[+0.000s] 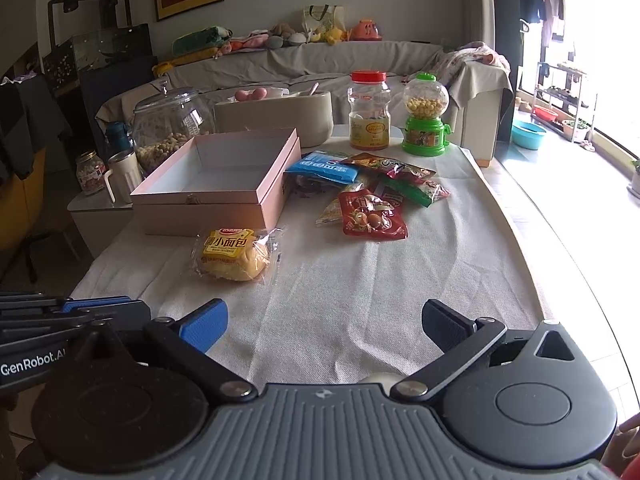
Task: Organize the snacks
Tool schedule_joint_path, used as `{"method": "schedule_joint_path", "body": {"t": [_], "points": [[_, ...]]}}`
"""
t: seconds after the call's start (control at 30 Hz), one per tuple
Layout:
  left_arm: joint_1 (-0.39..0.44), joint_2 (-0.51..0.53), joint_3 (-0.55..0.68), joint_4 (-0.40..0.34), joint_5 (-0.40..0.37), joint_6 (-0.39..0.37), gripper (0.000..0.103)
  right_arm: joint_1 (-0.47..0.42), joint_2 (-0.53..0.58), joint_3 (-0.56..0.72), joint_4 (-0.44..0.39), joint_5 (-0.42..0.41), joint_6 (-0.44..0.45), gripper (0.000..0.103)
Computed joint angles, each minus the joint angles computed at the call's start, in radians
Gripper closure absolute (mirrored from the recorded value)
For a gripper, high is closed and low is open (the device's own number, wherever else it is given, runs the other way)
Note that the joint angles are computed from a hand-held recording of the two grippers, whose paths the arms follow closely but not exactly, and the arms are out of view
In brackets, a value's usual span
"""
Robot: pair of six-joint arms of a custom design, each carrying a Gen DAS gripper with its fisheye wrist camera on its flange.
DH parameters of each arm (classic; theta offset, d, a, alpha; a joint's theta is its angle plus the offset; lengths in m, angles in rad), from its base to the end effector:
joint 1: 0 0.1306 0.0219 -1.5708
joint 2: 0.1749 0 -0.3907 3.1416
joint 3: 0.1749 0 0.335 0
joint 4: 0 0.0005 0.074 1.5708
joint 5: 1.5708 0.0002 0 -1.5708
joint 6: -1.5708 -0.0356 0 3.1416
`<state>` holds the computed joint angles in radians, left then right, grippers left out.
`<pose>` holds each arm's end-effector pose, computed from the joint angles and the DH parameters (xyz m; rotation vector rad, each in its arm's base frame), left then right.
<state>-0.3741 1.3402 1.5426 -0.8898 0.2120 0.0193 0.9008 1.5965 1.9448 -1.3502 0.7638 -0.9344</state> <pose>0.3808 -0.1581 0.5188 0.5144 2.2201 -0.4478 0.3104 0.3514 0.5437 0.2966 2.2052 -0.0263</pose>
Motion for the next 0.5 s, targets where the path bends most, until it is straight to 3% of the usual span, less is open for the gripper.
{"method": "schedule_joint_path", "body": {"t": [0.5], "points": [[-0.001,-0.002,0.001,-0.008,0.000,0.003,0.090,0.004,-0.007,-0.003,-0.004,0.010,-0.010,0.000]]}}
